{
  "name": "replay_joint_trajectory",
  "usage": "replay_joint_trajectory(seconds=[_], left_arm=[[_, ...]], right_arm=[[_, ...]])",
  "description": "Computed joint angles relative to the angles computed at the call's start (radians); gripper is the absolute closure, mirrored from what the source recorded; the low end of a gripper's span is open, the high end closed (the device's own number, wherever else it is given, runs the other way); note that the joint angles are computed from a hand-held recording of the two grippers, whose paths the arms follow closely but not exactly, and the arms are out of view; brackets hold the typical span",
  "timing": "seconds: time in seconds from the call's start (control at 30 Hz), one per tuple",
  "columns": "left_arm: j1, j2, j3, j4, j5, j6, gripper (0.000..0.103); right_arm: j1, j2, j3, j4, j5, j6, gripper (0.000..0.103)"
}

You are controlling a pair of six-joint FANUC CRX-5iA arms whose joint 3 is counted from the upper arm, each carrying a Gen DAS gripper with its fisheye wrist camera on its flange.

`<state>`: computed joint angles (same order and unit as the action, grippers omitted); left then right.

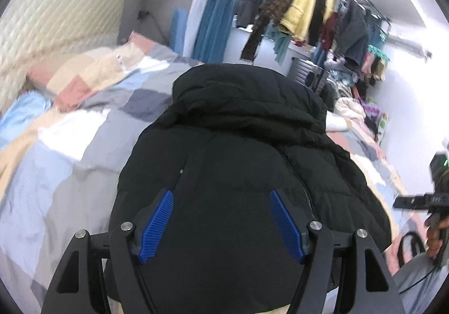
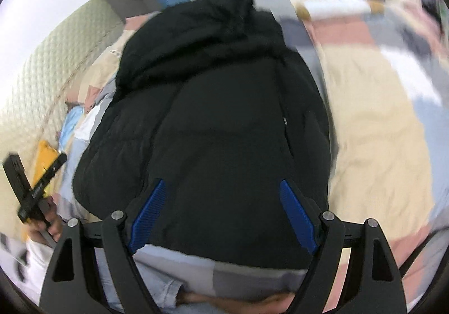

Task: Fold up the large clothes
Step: 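Grasp the black jacket hem with both grippers side by side, then lift the hem with both grippers and fold it toward the hood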

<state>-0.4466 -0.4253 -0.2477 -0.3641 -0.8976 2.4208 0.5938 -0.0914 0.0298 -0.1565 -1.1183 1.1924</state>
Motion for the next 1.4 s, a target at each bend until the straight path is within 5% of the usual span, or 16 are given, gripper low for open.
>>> replay_joint_trajectory(seconds=[0.17, 0.5, 0.67, 1.07, 1.4], left_arm=[[0.17, -0.061, -0.091, 0.255, 0.028, -0.143, 0.032], [0.473, -0.113, -0.202, 0.583, -0.132, -0.333, 0.032], [0.557, -0.119, -0.291, 0.731, -0.114, -0.414, 0.032], [0.531, -0.035, -0.251, 0.636, -0.156, -0.302, 0.032], [0.545, -0.045, -0.316, 0.75, -0.072, -0.393, 0.033]], right_arm=[[-0.086, 0.053, 0.051, -0.091, -0.098, -0.02, 0.02], [-0.152, 0.101, 0.082, -0.158, -0.19, -0.077, 0.019], [-0.183, 0.131, 0.1, -0.192, -0.222, -0.116, 0.017], [-0.243, 0.165, 0.065, -0.229, -0.171, -0.209, 0.015], [-0.293, 0.133, 0.067, -0.408, -0.092, 0.001, 0.012]])
